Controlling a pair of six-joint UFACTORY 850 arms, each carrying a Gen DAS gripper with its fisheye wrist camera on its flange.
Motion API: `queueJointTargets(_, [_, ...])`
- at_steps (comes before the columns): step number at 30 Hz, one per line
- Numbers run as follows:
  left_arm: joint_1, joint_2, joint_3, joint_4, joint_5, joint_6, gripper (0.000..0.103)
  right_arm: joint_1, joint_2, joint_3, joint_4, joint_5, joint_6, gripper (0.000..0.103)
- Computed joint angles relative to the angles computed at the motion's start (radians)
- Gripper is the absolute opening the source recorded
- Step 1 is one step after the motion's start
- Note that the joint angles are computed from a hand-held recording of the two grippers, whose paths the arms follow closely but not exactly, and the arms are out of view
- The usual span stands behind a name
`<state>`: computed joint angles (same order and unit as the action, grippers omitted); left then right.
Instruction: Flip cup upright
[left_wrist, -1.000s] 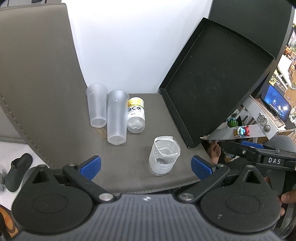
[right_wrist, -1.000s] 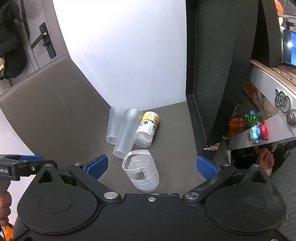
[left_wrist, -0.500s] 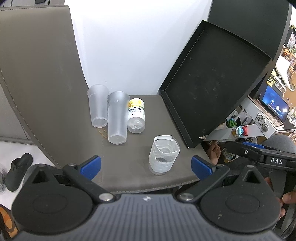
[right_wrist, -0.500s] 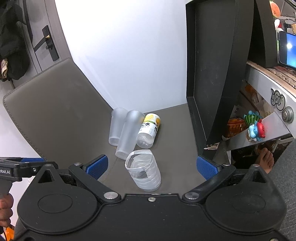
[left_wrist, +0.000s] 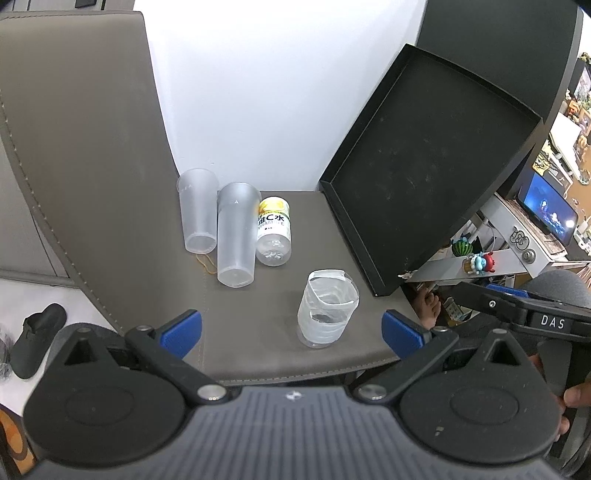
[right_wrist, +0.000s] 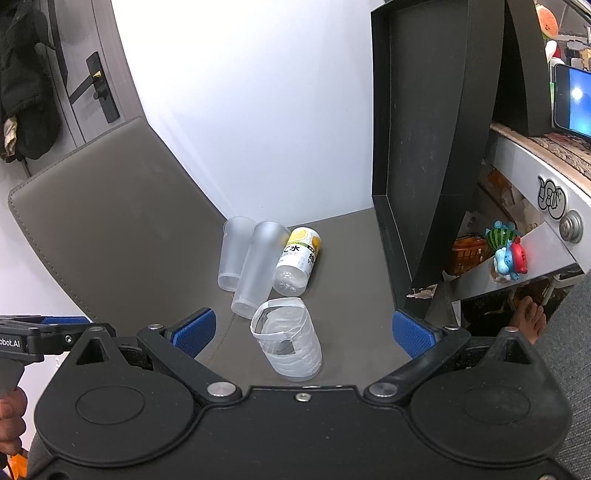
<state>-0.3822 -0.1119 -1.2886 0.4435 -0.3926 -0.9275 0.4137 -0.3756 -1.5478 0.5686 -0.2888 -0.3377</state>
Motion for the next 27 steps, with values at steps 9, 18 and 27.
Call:
queueJointTargets(9, [0.002, 0.001, 0.001, 0.000, -0.001, 0.003, 0.103, -0.002, 0.000, 0.000, 0.000, -0.003, 0.001, 0.103])
queueJointTargets(18, [0.004, 0.007, 0.008, 0.017, -0.007, -0.015, 0.103, -0.001, -0.001, -0.003, -0.015, -0.007, 0.016, 0.103])
queueJointTargets(27, [0.004, 0.009, 0.010, 0.033, -0.010, -0.026, 0.103, 0.000, 0.001, -0.002, -0.023, -0.008, 0.023, 0.103])
